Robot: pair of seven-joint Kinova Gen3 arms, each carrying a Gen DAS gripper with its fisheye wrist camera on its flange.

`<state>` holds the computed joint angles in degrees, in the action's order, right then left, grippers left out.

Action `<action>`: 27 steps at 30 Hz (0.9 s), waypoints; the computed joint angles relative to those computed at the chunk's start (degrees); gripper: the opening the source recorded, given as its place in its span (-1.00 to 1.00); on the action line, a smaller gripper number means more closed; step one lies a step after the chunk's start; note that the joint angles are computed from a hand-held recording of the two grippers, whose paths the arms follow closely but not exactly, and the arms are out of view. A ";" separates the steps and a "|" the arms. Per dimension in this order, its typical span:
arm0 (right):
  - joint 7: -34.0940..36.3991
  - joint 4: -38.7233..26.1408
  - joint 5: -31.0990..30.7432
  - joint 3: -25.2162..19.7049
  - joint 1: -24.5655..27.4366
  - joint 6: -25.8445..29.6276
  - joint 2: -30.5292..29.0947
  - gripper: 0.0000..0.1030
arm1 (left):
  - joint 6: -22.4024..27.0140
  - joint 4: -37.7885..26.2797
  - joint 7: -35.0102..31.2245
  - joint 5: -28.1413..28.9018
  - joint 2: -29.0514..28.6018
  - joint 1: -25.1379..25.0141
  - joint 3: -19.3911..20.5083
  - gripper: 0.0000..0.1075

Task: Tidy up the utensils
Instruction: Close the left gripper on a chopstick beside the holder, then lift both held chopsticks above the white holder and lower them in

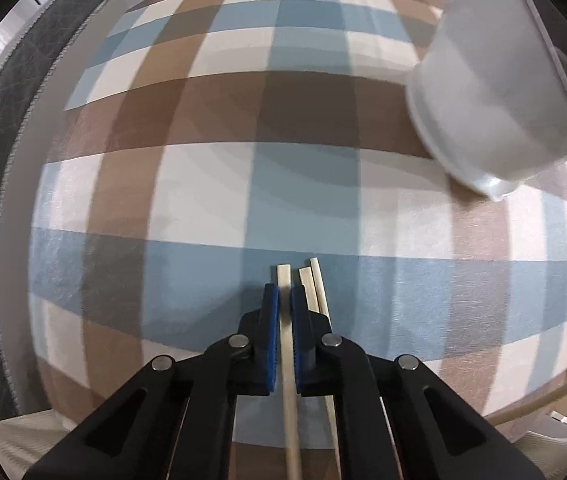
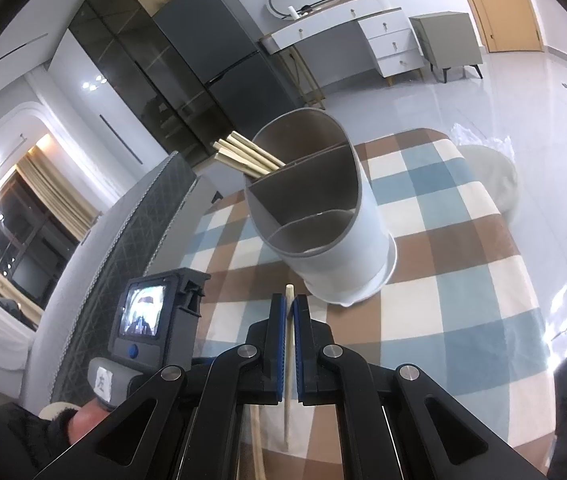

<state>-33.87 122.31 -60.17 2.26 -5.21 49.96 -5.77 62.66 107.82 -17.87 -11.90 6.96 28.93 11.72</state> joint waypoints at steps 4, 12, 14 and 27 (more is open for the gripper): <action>-0.11 0.26 0.19 -0.09 -0.13 -0.69 -0.29 -0.93 | -0.87 1.34 5.56 -7.04 -3.25 4.99 -0.57 -0.97; 0.88 1.73 0.06 -0.16 -1.35 -3.39 -2.27 -0.93 | 2.06 0.88 19.64 -20.10 -7.75 6.29 7.39 -0.97; 1.15 2.32 0.04 -0.11 -1.82 -4.39 -3.04 -0.93 | 2.38 1.39 23.46 -22.77 -8.33 7.34 8.76 -0.97; 5.32 6.38 -2.29 1.67 -6.63 -9.71 -9.73 -0.94 | 1.59 8.26 31.73 -27.17 -18.30 3.80 16.58 -0.97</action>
<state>-28.54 128.69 -62.46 3.93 -11.85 40.25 -15.51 64.25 116.08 13.87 -39.08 -11.34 32.74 28.30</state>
